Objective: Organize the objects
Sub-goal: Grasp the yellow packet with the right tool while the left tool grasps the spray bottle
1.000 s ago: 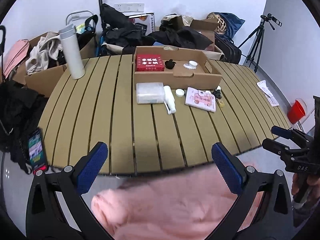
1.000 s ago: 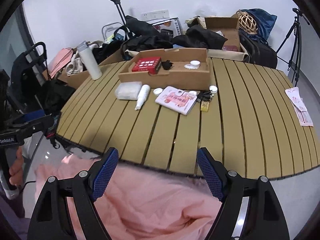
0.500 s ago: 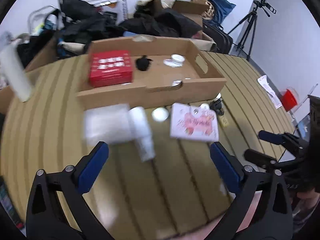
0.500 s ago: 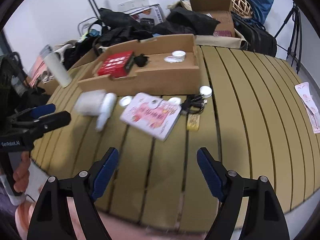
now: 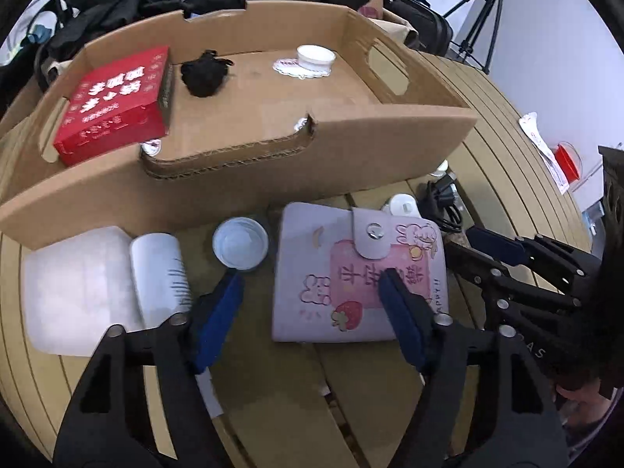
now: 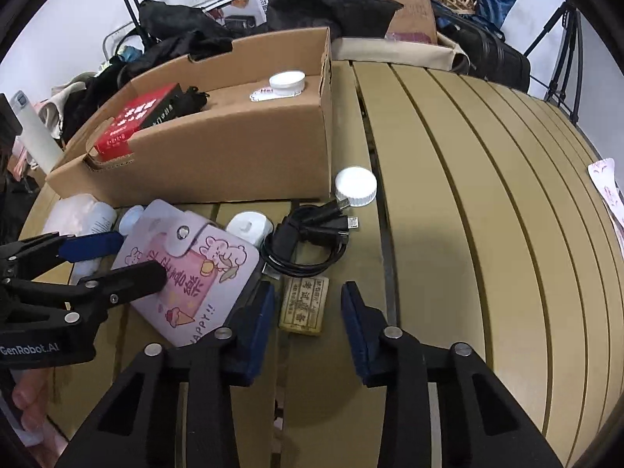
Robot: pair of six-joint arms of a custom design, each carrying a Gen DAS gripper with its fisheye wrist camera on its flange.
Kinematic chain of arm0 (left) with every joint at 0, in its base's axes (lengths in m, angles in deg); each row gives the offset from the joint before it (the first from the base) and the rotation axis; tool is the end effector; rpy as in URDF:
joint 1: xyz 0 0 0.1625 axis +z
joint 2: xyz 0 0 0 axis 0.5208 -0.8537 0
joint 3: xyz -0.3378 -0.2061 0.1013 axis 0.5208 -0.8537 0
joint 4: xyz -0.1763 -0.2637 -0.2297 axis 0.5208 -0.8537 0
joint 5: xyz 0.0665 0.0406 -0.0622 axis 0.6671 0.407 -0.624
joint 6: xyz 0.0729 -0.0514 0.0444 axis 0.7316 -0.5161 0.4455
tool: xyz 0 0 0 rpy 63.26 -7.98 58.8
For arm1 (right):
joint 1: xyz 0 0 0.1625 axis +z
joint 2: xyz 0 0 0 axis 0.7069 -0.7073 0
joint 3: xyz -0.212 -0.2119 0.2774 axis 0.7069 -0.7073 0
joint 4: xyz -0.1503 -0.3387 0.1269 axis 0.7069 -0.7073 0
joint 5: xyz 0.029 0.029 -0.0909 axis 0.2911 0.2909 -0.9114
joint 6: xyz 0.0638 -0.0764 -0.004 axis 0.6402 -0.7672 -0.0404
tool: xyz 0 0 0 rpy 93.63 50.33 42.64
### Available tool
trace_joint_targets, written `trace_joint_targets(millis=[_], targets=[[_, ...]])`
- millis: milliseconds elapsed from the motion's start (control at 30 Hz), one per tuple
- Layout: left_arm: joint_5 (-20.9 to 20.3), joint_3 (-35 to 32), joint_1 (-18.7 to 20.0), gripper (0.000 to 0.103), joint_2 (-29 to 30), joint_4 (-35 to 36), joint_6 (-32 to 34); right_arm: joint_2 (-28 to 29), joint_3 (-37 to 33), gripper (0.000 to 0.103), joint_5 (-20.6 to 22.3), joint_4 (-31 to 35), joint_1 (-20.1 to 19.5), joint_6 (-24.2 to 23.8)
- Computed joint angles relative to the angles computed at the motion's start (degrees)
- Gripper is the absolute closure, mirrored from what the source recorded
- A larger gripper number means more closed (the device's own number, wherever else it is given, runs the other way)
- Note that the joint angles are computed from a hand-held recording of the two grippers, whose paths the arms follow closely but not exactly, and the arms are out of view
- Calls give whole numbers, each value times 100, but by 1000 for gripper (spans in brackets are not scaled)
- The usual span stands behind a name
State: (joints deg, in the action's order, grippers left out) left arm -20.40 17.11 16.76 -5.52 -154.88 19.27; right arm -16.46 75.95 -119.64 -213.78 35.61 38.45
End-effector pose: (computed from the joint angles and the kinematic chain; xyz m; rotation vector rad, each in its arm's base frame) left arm -0.3403 -0.6649 -0.0599 0.5314 2.5397 -0.4411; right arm -0.0112 -0.6353 0.2744 0.3785 -2.4059 0.6149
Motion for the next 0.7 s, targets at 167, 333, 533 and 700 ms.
trace_joint_targets(millis=[167,333,533,700], targets=[[-40,151,-105,81,-117,82,-36,-72,43,78,80,124,-9,-30],[-480,785,-149,85,-520,-129,-165,-275,296,78,43,90,-37,74],[411,1817,-191,80,-1254,-689,-1012,-906,767,78,167,45,-115,177],[485,1449,-65,77,-1054,-211,-1281,-1083,905,78,344,108,-110,269]])
